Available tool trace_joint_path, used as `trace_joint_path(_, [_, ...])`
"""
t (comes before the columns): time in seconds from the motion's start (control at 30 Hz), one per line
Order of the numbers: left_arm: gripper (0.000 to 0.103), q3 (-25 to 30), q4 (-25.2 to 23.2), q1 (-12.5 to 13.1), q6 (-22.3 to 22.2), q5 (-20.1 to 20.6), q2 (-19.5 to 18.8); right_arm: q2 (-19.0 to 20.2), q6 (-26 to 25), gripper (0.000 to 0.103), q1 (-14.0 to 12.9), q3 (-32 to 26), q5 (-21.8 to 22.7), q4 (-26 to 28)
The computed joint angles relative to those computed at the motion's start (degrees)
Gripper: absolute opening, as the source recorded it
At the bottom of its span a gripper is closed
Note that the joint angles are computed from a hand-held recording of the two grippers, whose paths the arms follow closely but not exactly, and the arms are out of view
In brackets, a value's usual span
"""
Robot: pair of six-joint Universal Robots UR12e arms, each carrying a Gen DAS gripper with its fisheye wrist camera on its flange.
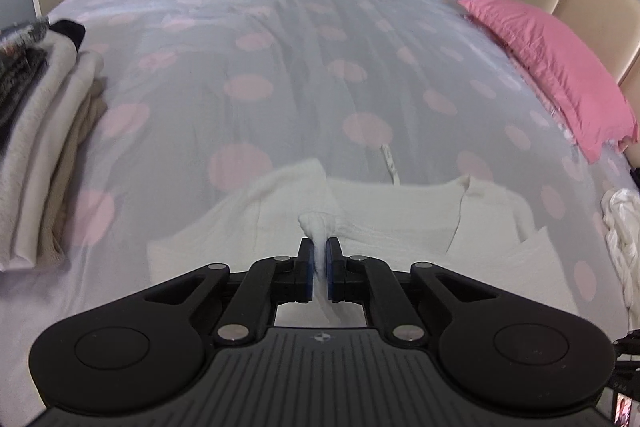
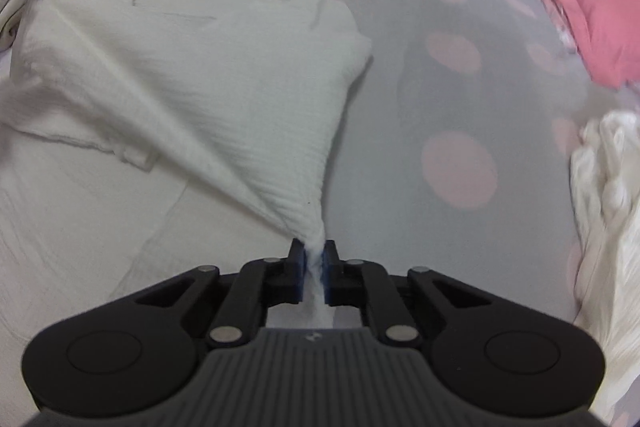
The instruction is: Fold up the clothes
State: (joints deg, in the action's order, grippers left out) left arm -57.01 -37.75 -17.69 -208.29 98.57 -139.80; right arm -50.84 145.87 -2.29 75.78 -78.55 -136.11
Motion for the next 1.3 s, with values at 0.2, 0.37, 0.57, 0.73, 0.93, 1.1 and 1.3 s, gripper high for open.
trace_joint_path(0.2, [0.006,0.4,-3.6,0.2,-0.7,-1.8,-1.5,1.1,2.6,0.014,-0.6,-1.6,1.2,4.3])
trace_joint_path(0.37, [0.026,-3.4,0.2,0.7,-0.4,-2.4,0.5,0.3,1.8,0.036,-1.3,-2.5,4.6,5.5])
trace_joint_path(0.57, [0.038,-7.3,2.2,0.9,1.1,-6.7,2.9,1.4,5.8,0.048,-1.2,-5.7,7.6,3.5])
trace_joint_path(0.73, [0.04,-8.8,3.3,0.8,0.2,-11.9,3.2,5.8,12.5,0.048,0.1,-11.5,4.9,2.0])
trace_joint_path(0.93, [0.026,-8.3,3.2,1.0,-0.7,-14.6,2.2,12.2,22.3,0.047,0.5,-21.1,6.9,3.8])
trace_joint_path(1.1, [0.005,-7.3,1.7,1.2,0.2,-15.4,1.7,15.6,23.6,0.047,1.7,-26.8,4.7,7.3])
trace_joint_path(1.3, [0.002,-6.4,0.1,0.7,4.5,-12.9,2.1,15.9,23.2,0.003,2.0,-26.2,4.3,5.2])
